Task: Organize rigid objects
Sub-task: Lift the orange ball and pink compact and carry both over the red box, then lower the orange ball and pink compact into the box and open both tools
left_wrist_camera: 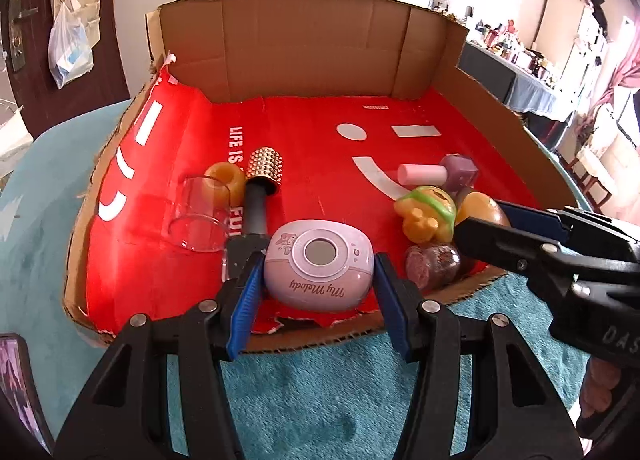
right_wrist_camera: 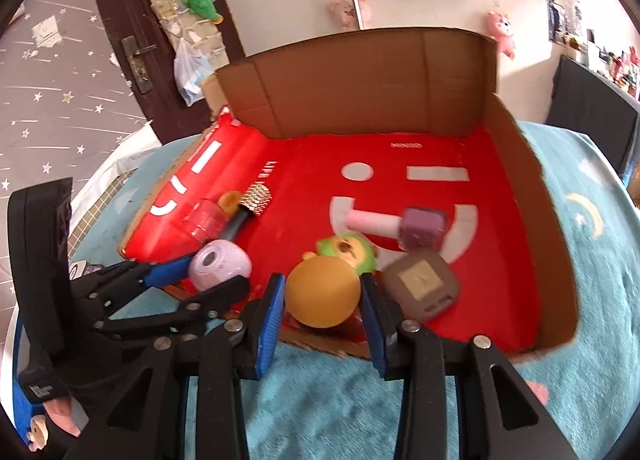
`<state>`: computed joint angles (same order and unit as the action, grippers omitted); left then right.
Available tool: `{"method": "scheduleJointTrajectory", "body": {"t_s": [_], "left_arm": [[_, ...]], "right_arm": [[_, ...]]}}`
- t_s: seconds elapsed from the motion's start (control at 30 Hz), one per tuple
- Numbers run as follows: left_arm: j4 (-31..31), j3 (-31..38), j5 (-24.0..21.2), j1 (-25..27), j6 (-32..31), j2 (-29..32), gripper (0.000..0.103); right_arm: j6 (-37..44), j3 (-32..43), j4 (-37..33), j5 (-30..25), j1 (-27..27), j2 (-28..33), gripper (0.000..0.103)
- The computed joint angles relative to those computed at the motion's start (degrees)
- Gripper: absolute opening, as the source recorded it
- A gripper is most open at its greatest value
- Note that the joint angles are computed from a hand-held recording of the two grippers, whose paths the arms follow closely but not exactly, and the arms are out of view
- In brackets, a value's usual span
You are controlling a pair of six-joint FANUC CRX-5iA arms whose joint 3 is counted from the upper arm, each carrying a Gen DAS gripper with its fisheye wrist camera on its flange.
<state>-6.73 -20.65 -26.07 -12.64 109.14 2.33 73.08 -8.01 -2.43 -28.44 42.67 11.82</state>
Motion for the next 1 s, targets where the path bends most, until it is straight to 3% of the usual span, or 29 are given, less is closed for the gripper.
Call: {"method": "scheduleJointTrajectory", "body": {"t_s": [0.23,0.37,0.63,0.9,1.0], "left_arm": [[-5.59,2.68,-2.18,0.19,5.28,1.13,0.052],[-2.30,1.57,-0.63,2.49,2.60,1.06,0.052],[-2.98,2.35,-0.86,3.80,3.32,1.83,0.052],[-1.18,1.82,0.20,4.44,1.22,2.01,0.052],[-0.18,1.62,0.60,4.77,0.31,2.13,0.052]], "right_arm": [[6.35,4.07,-6.45,-2.18,-0.21,2.37,0.040],[9.27,5.98,-8.98,-3.74,-0.35,3.55,0.040],[10.56,9.43,-10.52,-5.68,-0.45,6.63,0.040],[4.64,9.20,-3.32,-4.56,0.83,8.52,0.040],[-5.24,5.82,8.64,-1.94,2.53,8.43,0.040]]}}
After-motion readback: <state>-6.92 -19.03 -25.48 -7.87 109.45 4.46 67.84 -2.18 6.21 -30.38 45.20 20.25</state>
